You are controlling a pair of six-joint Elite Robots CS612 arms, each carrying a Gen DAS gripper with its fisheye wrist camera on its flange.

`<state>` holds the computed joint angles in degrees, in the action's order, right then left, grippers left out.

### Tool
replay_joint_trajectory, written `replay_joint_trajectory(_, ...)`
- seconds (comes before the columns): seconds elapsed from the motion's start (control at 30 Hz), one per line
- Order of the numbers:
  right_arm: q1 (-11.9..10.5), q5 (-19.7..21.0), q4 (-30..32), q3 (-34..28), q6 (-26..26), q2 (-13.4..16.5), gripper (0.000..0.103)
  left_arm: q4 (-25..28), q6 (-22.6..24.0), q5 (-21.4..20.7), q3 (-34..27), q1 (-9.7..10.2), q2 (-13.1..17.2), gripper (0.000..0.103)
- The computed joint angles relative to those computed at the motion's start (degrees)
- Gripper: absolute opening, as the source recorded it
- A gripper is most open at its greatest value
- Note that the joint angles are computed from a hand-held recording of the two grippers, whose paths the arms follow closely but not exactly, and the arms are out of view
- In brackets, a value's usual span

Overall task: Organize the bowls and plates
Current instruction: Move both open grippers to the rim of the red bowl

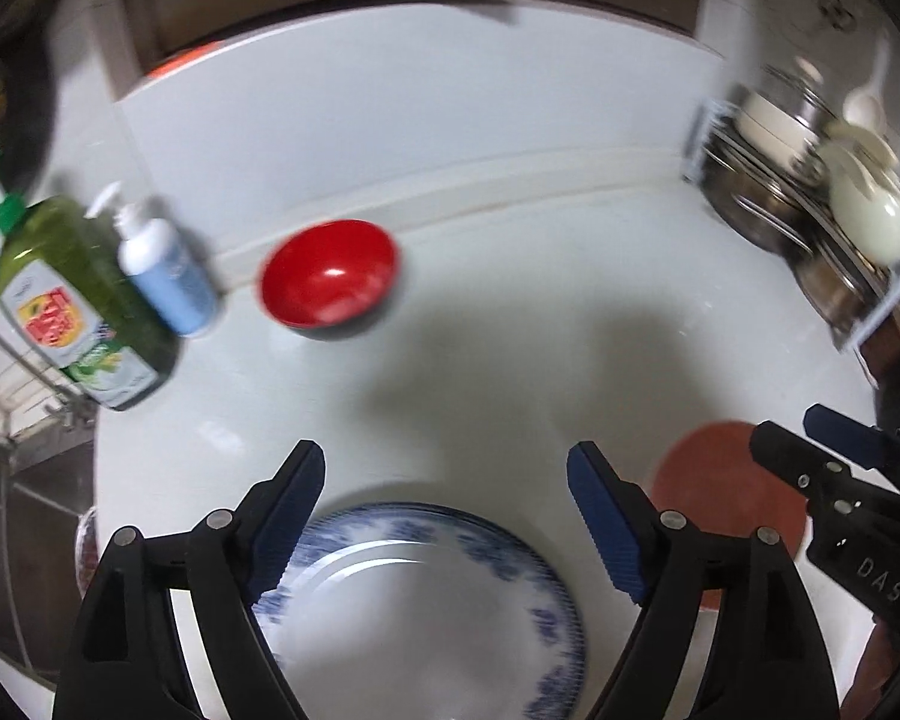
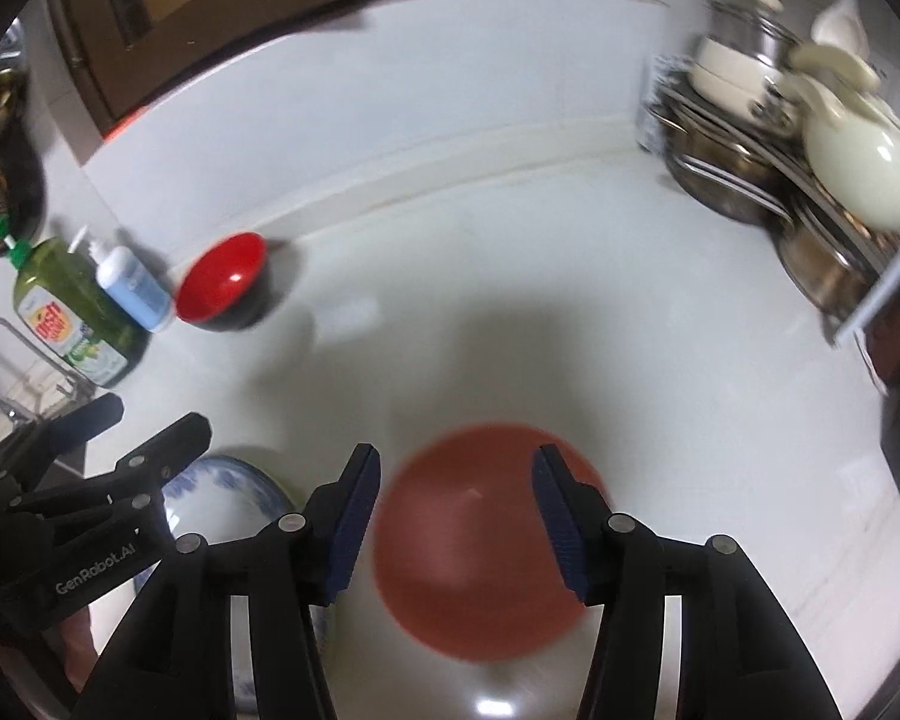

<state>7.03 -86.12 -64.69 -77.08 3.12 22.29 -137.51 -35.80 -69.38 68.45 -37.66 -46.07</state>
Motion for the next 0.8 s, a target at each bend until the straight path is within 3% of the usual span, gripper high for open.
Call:
replay_joint_trajectory(0.37, 3.1, 3.1, -8.3, 10.0, -4.5, -4.3, 0.054, 0.4, -2.9, 4.9, 2.4, 2.85, -2.4, 0.088)
replay_joint_trajectory(0.47, 3.8, 3.7, -10.7, 13.2, -5.4, -5.7, 0.055, 1.1, -3.6, 5.5, 1.9, 3.74, -2.4, 0.088)
replay_joint_trajectory(0.6, 4.4, 4.6, -13.7, 17.1, -6.2, -7.1, 0.067, 2.7, -4.2, 5.3, 0.8, 4.87, -1.9, 0.089)
replay_joint_trajectory(0.8, 5.2, 6.2, -16.6, 25.3, -7.2, -10.3, 0.067, 5.8, -3.6, 4.5, -2.7, 6.64, 0.0, 0.089)
